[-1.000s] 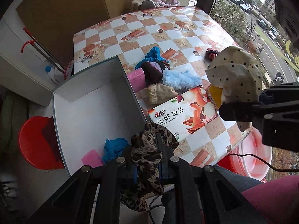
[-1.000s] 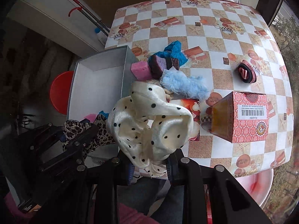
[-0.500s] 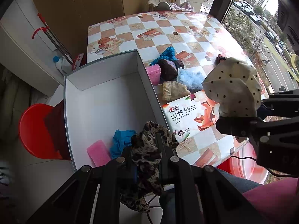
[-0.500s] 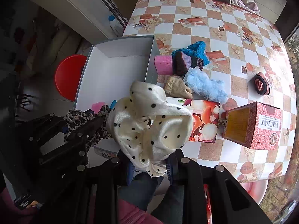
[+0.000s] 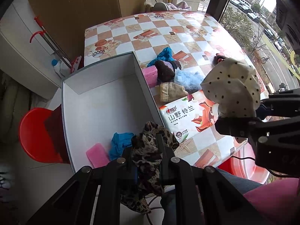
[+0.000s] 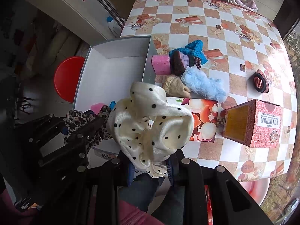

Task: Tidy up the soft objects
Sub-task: 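Carry the leopard-print and polka-dot scrunchies over the white box with both tools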

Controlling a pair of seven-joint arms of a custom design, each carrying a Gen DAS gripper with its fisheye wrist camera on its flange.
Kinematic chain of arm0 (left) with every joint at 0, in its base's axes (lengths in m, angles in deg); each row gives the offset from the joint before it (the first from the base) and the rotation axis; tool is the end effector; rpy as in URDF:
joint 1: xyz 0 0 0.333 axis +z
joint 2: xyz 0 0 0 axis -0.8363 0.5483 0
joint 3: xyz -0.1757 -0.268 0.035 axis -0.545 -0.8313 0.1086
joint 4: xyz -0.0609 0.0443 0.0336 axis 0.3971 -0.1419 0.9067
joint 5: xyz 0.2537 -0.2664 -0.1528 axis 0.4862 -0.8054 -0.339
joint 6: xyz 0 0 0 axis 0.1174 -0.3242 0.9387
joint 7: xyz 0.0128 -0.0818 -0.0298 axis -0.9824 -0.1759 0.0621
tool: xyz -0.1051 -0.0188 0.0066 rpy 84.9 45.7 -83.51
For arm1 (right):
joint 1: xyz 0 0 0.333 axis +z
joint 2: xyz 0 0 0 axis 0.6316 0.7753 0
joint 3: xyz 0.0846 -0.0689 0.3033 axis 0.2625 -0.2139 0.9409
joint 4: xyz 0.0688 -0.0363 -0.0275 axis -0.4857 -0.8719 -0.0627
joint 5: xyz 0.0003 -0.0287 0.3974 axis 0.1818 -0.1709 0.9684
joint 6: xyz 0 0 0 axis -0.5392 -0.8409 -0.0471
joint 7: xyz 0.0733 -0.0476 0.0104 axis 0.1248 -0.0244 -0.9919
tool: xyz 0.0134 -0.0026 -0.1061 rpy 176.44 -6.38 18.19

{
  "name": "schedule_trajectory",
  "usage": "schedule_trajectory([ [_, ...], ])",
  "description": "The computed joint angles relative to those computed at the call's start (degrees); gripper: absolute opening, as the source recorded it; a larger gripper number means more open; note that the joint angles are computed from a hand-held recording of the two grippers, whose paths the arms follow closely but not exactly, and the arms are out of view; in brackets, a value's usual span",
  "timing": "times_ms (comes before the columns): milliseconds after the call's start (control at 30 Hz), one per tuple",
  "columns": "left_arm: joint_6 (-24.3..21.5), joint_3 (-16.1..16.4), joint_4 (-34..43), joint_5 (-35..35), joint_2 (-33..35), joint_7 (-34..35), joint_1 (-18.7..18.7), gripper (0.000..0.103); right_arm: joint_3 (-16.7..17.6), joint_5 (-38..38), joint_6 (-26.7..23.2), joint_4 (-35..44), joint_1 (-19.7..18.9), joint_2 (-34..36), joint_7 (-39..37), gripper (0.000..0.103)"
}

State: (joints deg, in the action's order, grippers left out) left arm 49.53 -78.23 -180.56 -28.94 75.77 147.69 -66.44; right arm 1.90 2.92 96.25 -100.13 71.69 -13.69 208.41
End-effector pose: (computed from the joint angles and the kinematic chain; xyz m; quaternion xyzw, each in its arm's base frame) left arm 0.5020 -0.2198 0.5655 -0.3354 0.9317 -0.1286 0.0543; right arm 0.4488 0.4403 0.5769 -0.5496 0.8228 0.0337 0.1407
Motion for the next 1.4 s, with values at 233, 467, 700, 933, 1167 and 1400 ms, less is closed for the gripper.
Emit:
schedule_trajectory([
  [233, -0.21, -0.01, 0.09, 0.1, 0.06, -0.13, 0.0, 0.016, 0.03, 0.26, 0.16, -0.14, 0.0, 0.01, -0.31, 0.028],
  [467, -0.26, 0.12, 0.09, 0.16, 0.17, -0.38, 0.12, 0.016, 0.1, 0.62, 0.1, 0.43, 0.05, 0.69, -0.85, 0.028],
  [700, -0.24, 0.17, -0.03, 0.17, 0.06, -0.46, 0.23, 0.016, 0.11, 0.84, 0.05, 1.0, 0.01, 1.27, -1.46, 0.028],
  [933, -0.39, 0.29, 0.35, 0.17, 0.42, -0.42, 0.37, 0.016, 0.13, 1.19, -0.18, 1.46, -0.05, 1.72, -2.2, 0.028],
  [1167, -0.42, 0.44, 0.28, 0.29, 0.58, -1.37, 0.67, 0.016, 0.18, 1.58, -0.64, 2.55, -0.11, 2.7, -3.18, 0.028],
  [1400, -0.47, 0.48, 0.12, 0.56, 0.51, -2.97, 0.89, 0.016, 0.2, 2.05, -0.91, 3.35, -0.22, 3.47, -4.45, 0.028],
])
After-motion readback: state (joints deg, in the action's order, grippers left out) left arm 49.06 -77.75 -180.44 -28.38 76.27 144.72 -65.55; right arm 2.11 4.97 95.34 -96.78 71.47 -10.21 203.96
